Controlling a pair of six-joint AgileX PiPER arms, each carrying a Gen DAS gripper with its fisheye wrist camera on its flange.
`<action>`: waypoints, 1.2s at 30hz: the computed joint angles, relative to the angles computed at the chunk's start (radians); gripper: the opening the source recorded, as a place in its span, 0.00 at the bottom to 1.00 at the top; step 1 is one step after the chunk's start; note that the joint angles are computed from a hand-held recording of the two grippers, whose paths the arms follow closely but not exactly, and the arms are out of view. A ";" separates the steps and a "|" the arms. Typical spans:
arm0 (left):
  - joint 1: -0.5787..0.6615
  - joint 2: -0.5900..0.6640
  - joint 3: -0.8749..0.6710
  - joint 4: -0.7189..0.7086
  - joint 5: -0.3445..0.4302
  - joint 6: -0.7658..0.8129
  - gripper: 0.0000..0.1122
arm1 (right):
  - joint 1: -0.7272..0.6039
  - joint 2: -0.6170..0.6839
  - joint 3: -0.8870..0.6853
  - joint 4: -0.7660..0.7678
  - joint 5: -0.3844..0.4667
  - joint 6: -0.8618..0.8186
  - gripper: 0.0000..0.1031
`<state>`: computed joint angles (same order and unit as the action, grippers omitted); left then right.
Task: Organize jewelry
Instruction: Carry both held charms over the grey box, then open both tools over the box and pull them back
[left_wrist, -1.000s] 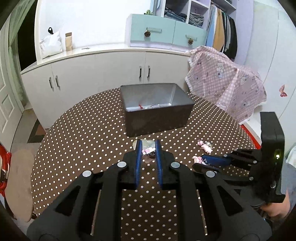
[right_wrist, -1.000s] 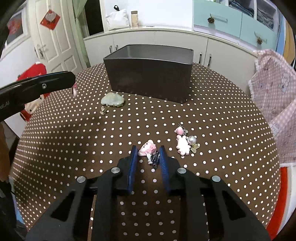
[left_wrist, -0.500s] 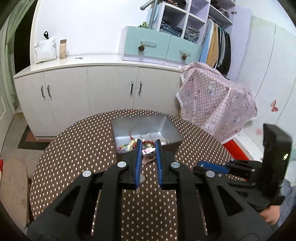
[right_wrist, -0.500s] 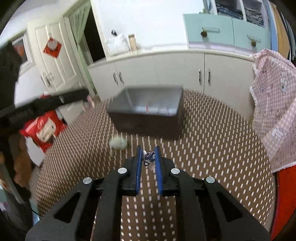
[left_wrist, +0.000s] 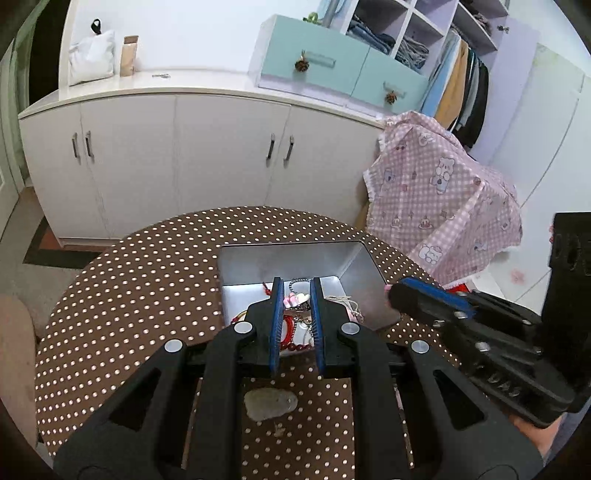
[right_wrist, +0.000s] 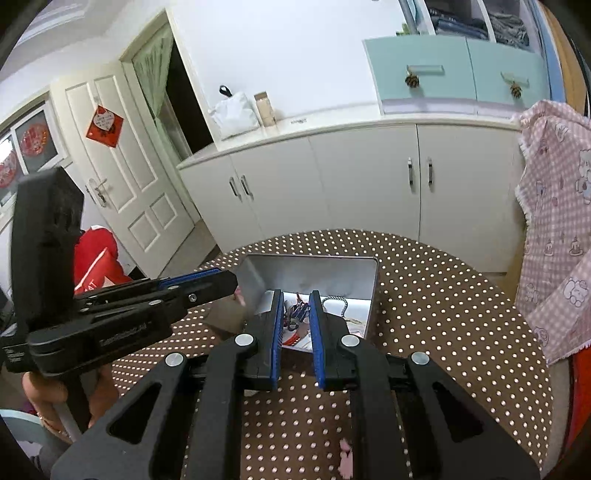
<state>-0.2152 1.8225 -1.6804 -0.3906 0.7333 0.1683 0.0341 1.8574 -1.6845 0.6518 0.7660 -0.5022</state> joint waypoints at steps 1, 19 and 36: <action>-0.005 0.005 -0.003 0.013 -0.004 -0.008 0.13 | 0.000 0.006 -0.004 -0.003 0.006 0.006 0.12; 0.010 0.008 0.013 0.003 -0.004 0.009 0.18 | -0.016 0.025 -0.018 0.012 0.024 0.013 0.12; -0.123 -0.183 0.211 0.547 -0.208 -0.414 0.60 | -0.031 -0.066 0.119 0.192 -0.094 -0.124 0.35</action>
<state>-0.3379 1.6395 -1.4692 0.1564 0.5254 -0.2459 0.0028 1.7911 -1.5657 0.8442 0.6716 -0.6262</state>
